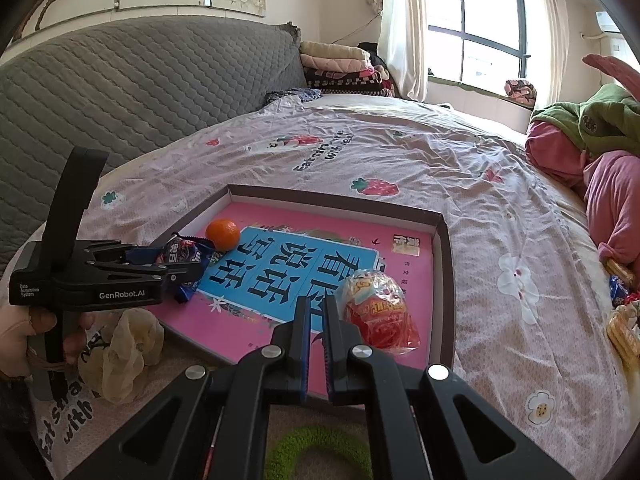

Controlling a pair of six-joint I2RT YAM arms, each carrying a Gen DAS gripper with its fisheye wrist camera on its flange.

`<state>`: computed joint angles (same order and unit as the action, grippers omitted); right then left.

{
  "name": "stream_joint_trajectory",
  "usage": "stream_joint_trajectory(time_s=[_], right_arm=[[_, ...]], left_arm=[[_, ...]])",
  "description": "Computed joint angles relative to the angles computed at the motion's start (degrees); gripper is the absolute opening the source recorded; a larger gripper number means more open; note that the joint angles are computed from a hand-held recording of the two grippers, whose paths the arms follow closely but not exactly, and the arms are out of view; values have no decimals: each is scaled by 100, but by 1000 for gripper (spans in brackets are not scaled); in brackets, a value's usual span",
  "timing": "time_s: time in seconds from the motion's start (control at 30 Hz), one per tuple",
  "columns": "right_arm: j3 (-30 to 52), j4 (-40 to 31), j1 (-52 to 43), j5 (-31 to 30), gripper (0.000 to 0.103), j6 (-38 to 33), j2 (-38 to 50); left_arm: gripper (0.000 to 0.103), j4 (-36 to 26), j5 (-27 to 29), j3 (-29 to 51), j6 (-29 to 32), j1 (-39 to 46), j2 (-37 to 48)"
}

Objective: Organize objects
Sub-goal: 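Lower the cookie packet onto the pink workbook and open left gripper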

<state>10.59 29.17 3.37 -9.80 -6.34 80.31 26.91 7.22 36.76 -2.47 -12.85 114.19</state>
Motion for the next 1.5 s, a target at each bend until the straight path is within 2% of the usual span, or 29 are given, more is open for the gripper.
stream_joint_trajectory(time_s=[0.67, 1.17, 1.27, 1.4, 1.5], right_arm=[[-25, -190, -157, -156, 7, 10, -185], [-13, -362, -326, -310, 11, 5, -331], [-39, -390, -320, -310, 14, 9, -398], [-58, -440, -331, -348, 23, 12, -498], [-64, -461, -328, -356, 25, 19, -548]], left_arm=[[59, -146, -69, -213, -4, -69, -599], [65, -211, -58, -473, -42, -109, -1094], [65, -248, -43, -552, -66, -116, -1252], [65, -302, -60, -632, -69, -143, -1425], [65, -298, -82, -714, -45, -151, -1538]])
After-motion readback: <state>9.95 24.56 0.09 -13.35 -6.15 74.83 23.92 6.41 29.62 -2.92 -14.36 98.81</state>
